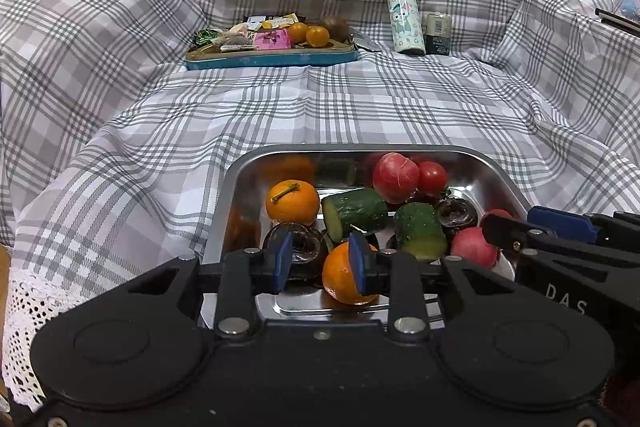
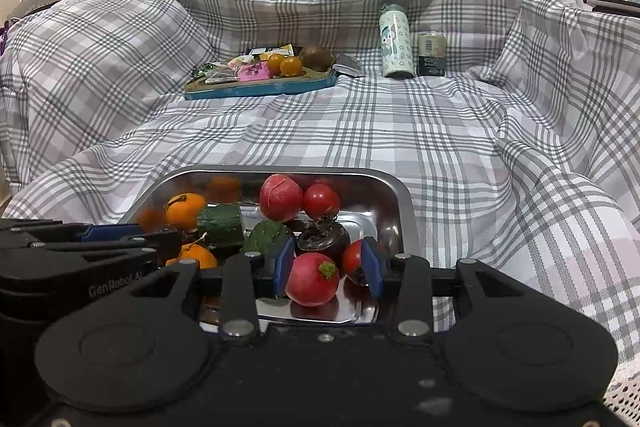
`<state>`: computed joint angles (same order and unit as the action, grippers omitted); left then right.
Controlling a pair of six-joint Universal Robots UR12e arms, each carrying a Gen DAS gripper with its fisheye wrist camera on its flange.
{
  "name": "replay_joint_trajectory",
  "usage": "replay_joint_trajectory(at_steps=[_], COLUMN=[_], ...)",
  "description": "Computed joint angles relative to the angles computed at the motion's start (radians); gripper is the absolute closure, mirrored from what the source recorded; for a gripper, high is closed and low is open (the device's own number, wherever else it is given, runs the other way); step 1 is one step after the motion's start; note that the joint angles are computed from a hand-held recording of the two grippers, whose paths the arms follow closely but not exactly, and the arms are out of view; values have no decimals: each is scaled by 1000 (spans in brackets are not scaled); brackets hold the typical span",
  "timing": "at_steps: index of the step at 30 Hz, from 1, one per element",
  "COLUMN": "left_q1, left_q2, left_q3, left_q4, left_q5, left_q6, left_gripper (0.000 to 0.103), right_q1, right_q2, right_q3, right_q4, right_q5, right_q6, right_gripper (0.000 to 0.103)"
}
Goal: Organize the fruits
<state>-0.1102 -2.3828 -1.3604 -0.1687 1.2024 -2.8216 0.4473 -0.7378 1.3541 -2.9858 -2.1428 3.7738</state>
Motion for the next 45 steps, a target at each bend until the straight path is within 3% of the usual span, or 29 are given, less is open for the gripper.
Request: replay_joint_trajectory(at_steps=[40, 45], left_q1=[9, 10], left_q2=[3, 0], left_q3=[6, 2], left_q4=[-22, 22], left_q5=[-25, -17], left_q6=[-59, -84], left_gripper=[64, 64], right_q1=[-1, -1], right_q2=[-2, -4], right_q3=[2, 3], right_q4=[5, 11], right_q5=[6, 10], right_q6=[-20, -26], right_gripper=[62, 62])
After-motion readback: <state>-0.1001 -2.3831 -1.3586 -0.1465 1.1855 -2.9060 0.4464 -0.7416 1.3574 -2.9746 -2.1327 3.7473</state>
